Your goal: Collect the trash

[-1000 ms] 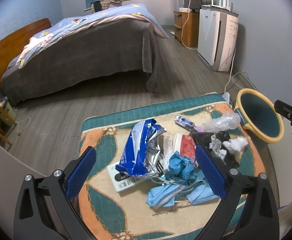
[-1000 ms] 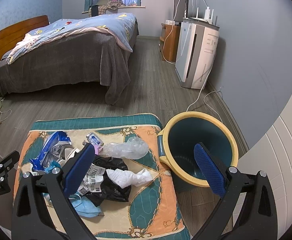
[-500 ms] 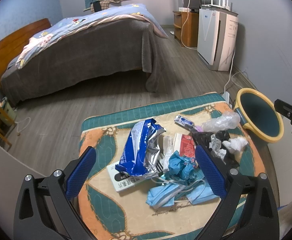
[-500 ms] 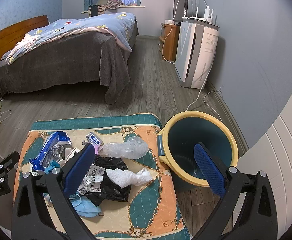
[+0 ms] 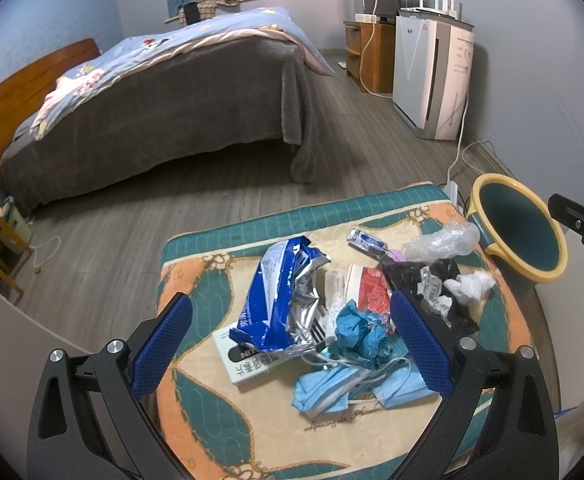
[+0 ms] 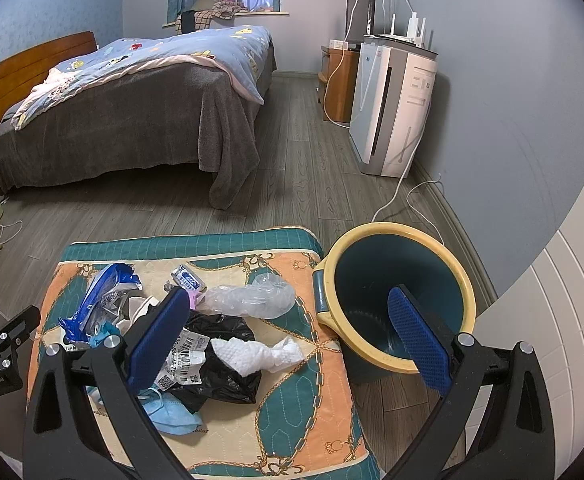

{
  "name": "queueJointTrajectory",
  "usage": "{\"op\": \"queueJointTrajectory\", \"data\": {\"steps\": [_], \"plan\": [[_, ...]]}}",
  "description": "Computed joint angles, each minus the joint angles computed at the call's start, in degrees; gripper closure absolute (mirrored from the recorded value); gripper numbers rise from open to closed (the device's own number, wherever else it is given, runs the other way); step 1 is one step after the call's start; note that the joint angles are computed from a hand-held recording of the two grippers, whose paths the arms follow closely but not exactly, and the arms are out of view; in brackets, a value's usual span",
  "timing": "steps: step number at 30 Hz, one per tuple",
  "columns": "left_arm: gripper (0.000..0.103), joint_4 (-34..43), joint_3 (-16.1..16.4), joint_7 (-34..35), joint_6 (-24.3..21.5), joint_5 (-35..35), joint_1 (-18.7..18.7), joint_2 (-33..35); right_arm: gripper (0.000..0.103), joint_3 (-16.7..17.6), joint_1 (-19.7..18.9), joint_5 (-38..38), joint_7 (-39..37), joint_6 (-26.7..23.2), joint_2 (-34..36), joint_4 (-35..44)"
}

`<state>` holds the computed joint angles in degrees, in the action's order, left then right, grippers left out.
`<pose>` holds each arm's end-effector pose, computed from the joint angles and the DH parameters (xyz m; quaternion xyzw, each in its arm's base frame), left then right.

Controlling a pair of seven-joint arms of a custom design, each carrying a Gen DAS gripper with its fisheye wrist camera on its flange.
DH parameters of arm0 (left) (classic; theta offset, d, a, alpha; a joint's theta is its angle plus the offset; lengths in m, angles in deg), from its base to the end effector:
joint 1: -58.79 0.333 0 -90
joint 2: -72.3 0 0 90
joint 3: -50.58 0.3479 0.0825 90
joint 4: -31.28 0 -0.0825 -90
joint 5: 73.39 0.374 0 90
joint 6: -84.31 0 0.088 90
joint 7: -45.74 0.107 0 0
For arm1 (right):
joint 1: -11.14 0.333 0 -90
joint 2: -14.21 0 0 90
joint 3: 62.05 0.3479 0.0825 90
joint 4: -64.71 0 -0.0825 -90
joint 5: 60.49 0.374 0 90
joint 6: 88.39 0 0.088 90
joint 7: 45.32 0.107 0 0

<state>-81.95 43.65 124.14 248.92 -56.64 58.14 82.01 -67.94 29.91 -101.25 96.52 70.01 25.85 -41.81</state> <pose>0.6270 -0.0952 0.5055 -0.5998 0.7137 -0.2435 0.2676 0.6271 0.1772 0.5195 -0.6163 0.6779 -0.3049 0.2600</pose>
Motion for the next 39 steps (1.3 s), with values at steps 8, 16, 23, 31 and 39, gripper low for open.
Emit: {"op": "queueJointTrajectory", "data": {"steps": [8, 16, 23, 31, 39], "plan": [[0.005, -0.5, -0.1, 0.1, 0.4, 0.1, 0.0, 0.0, 0.006, 0.0, 0.0, 0.0, -0.1, -0.2, 0.1, 0.0], [0.005, -0.7, -0.1, 0.3, 1.5, -1.3, 0.3, -0.1, 0.006, 0.2, -0.5, 1.3, -1.5, 0.2, 0.0, 0.0], [0.005, 1.1, -3.6, 6.5, 1.3, -10.2, 4.6, 1.2, 0.006, 1.9, -2.4, 11.7, -8.1, -0.8, 1.5, 1.3], [0.005, 8.4, -0.3, 5.3, -2.5, -9.4, 3.6, 6.8, 0.006, 3.3, -3.7, 26.7, -19.8, -2.7, 5.9, 5.7], [0.005, 13.2, 0.4, 4.1, -7.5, -4.4, 2.8, 12.4, 0.006, 1.4, -2.4, 32.3, -22.9, -8.2, 12.3, 11.1]]}}
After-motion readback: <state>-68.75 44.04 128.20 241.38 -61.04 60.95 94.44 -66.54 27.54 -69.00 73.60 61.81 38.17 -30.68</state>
